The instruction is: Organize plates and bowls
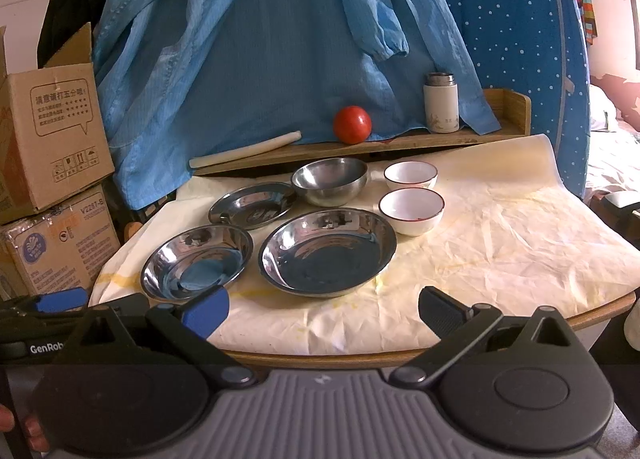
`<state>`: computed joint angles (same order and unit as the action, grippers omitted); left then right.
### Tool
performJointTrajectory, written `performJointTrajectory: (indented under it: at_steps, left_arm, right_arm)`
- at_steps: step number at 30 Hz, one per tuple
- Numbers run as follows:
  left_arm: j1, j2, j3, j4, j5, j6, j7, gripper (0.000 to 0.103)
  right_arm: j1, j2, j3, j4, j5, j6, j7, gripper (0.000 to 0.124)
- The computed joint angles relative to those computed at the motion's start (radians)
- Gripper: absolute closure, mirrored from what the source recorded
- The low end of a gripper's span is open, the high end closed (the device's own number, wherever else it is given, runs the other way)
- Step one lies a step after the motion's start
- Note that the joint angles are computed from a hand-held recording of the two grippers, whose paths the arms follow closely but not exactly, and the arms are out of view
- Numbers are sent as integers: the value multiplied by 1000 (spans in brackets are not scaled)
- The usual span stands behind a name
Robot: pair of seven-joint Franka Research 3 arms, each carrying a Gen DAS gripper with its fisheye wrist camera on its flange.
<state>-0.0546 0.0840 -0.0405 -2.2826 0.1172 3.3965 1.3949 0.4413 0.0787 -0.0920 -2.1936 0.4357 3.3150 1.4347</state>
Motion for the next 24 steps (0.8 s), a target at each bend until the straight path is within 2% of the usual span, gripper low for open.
performJointTrajectory:
  at_steps: [3,7,11,13,17,24]
  left_arm:
    - [44,2,-31,2,63,0,-52,1]
    - [38,3,-22,3,73,1,-60,1]
    - [19,3,-7,1,52,3,-44,1]
    - [33,3,-18,2,71,1,-59,1]
    - [21,3,-8,2,54,-6,-49,1]
    - [16,7,-6,9,63,-12,-48,1]
  right_arm:
    - [-22,1,22,0,-4,1,3,21]
    - [-14,2,16,0,1,1,-1,21]
    - [20,5,-15,3,11,3,-8,21]
    - [44,3,-39,3,18,1,-12,21]
    - [49,-1,-49,-2,20,0,-13,21]
    - [122,0,-125,-2,28,-4,-13,21]
